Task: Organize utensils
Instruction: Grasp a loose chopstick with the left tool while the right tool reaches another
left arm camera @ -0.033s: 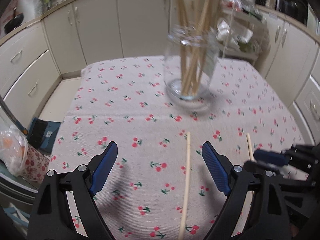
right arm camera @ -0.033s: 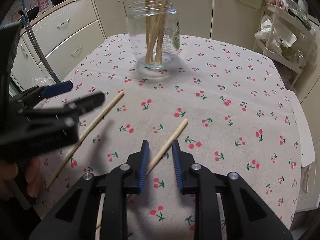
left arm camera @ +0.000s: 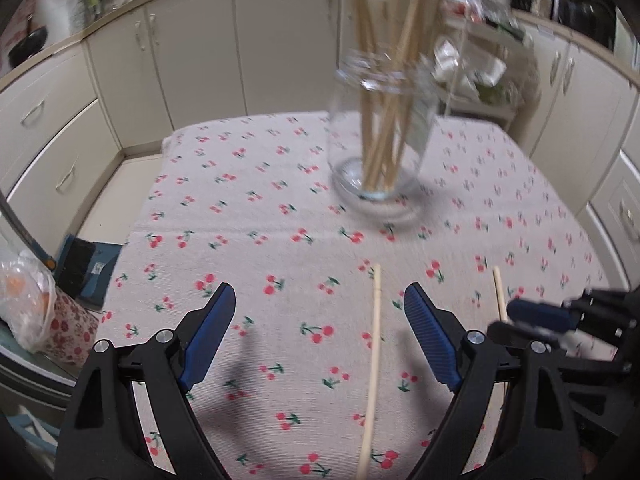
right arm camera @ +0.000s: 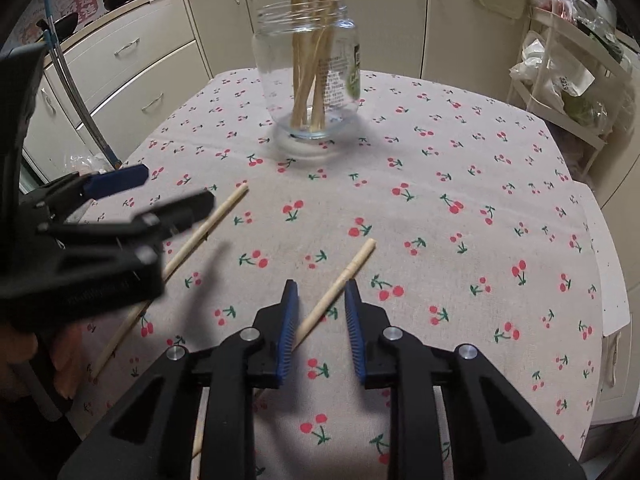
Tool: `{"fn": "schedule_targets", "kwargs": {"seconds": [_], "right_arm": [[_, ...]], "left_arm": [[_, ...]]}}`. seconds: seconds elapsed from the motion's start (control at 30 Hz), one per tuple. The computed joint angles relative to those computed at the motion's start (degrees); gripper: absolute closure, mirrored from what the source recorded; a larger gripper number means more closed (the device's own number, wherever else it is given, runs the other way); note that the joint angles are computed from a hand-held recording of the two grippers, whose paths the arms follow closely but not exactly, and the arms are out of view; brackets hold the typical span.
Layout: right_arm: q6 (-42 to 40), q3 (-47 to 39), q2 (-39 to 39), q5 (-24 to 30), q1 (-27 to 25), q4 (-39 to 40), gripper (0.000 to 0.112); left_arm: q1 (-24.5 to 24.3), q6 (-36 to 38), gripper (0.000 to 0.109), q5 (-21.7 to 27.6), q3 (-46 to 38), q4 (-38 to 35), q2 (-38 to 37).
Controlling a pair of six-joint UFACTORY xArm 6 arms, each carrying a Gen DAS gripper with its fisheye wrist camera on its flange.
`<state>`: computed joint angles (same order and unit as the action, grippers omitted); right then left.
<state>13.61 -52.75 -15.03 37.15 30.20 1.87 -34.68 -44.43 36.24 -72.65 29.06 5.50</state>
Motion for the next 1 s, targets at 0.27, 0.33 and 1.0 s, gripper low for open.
{"fn": "schedule_targets", "kwargs": {"seconds": [0.27,0.33,1.0], "right_arm": [[-6.8,0.1,-0.1,0.3,-1.3,2.9,0.095],[-8.1,-0.7,0.3,1.3,-1.9,3.2,0.095],[-3.2,-1.2,0.4,2.8,-5.0,3.6,0.07]], "left_arm": [[-1.1,4.0,0.026,2.9,-3.2,-2.8,3.0],[-1.2,5.0,0.027,2.6,-3.6,-3.6,3.5],[1.7,16.2,0.103,-1.8,-1.7,-22.8,2.4]]}}
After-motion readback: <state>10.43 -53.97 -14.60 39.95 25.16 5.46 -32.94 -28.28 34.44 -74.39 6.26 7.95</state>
